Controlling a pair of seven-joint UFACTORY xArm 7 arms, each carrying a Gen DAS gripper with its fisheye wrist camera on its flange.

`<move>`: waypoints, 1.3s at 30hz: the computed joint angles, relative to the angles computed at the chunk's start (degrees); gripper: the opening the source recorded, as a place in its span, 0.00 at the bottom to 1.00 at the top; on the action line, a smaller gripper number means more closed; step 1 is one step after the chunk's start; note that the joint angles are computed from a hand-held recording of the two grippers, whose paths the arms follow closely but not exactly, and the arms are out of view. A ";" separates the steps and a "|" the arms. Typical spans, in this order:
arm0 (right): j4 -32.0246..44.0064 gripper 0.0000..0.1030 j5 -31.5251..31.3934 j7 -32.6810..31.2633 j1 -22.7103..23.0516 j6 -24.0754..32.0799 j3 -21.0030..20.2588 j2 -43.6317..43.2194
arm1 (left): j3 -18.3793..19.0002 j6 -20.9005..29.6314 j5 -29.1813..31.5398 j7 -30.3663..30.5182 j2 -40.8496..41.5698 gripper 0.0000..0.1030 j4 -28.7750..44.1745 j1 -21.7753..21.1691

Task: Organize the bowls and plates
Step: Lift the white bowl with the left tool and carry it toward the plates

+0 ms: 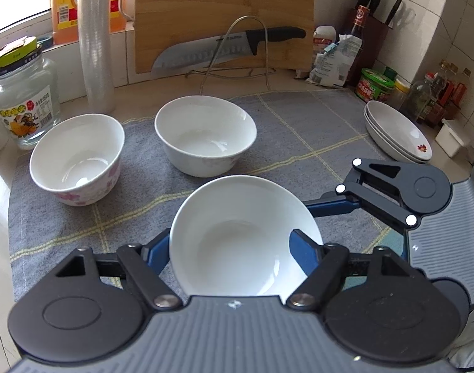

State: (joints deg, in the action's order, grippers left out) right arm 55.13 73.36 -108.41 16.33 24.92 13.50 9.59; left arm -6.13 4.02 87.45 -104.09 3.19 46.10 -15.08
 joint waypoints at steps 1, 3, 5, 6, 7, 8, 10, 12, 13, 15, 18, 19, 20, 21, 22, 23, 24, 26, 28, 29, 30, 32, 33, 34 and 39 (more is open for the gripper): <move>-0.16 0.88 0.17 -0.14 -0.20 -0.09 -0.15 -0.25 | -0.19 0.10 -0.47 0.56 0.49 0.76 0.63 -0.19; -0.49 0.88 0.37 -0.26 -0.63 0.00 -0.57 -0.77 | -0.30 0.00 -1.34 1.88 1.40 0.76 1.74 -0.62; -0.87 0.88 0.31 -0.01 -1.07 0.24 -1.08 -1.33 | -0.40 0.09 -2.92 3.73 2.54 0.76 3.12 -1.33; -1.07 0.88 0.33 -0.01 -1.32 0.35 -1.36 -1.60 | -0.33 0.03 -3.62 4.67 3.12 0.76 3.79 -1.74; -1.26 0.88 0.30 0.01 -1.52 0.36 -1.61 -1.84 | -0.12 -0.17 -3.71 4.94 3.63 0.76 4.44 -2.19; -1.44 0.88 0.30 -0.02 -1.74 0.33 -1.87 -2.06 | -0.01 -0.20 -4.18 5.52 4.23 0.76 5.18 -2.68; -1.77 0.88 0.53 -0.25 -2.18 0.22 -2.33 -2.42 | 0.30 -0.24 -5.65 7.32 5.46 0.76 6.64 -3.68; -2.22 0.88 0.63 -0.27 -2.63 0.07 -2.83 -2.87 | 0.83 -0.39 -6.71 8.58 6.72 0.76 8.11 -4.84; -2.36 0.88 0.68 -0.34 -2.86 0.04 -3.07 -3.03 | 0.99 -0.41 -8.10 10.08 7.45 0.76 8.84 -5.35; -2.58 0.88 0.50 -0.22 -3.37 0.03 -3.58 -3.27 | 1.66 -0.73 -10.24 12.47 8.89 0.76 10.33 -6.62; -2.87 0.88 0.03 0.17 -4.16 0.00 -4.25 -3.44 | 2.42 -1.33 -14.10 16.71 10.93 0.76 12.25 -8.17; -2.95 0.88 -0.20 0.34 -4.43 -0.09 -4.45 -3.45 | 2.51 -1.55 -15.58 18.40 11.70 0.76 12.96 -8.54; -3.03 0.88 -0.32 0.40 -4.67 -0.24 -4.59 -3.44 | 2.64 -1.73 -16.92 19.87 12.40 0.76 13.59 -8.92; -2.92 0.88 -0.60 0.63 -4.94 -0.35 -4.76 -3.26 | 2.69 -1.89 -18.39 21.35 13.17 0.76 14.29 -9.26; -2.80 0.88 -1.19 1.24 -5.18 -0.43 -4.90 -3.09 | 2.46 -2.10 -20.29 23.43 13.78 0.76 14.73 -9.24; -2.69 0.88 -1.72 1.79 -5.42 -0.57 -4.99 -2.93 | 2.36 -2.28 -21.84 25.16 14.49 0.76 15.35 -9.36; -2.30 0.88 -2.08 2.16 -5.61 -0.80 -4.97 -2.56 | 2.45 -2.51 -23.08 26.46 15.07 0.76 15.85 -9.62; -2.20 0.88 -2.61 2.56 -6.13 -1.23 -4.96 -2.38 | 2.50 -2.92 -25.62 29.28 16.17 0.76 16.81 -10.01; -1.95 0.88 -2.83 2.67 -6.64 -1.55 -4.91 -2.15 | 2.27 -3.02 -28.47 32.32 17.24 0.76 17.79 -10.19; -1.85 0.88 -3.06 2.92 -6.85 -1.69 -4.90 -2.02 | 2.18 -3.06 -29.81 33.85 17.72 0.76 18.22 -10.29; -1.73 0.88 -3.24 3.15 -7.08 -1.82 -4.90 -1.87 | 2.19 -3.05 -31.03 35.19 18.17 0.76 18.64 -10.46; -1.57 0.88 -3.52 3.58 -7.51 -2.04 -4.86 -1.65 | 1.51 -2.76 -33.86 38.40 19.25 0.77 19.67 -10.28; -1.44 0.88 -4.11 4.30 -7.66 -2.13 -4.88 -1.48 | 0.95 -2.69 -35.36 40.10 19.68 0.77 19.98 -9.92; -1.25 0.88 -4.77 5.16 -7.78 -2.24 -4.88 -1.23 | 0.89 -2.81 -36.47 41.26 20.06 0.77 20.25 -9.92; -0.38 0.88 -7.36 8.12 -8.65 -2.45 -4.44 -0.10 | 0.24 -2.66 -42.00 46.51 21.87 0.77 21.62 -9.80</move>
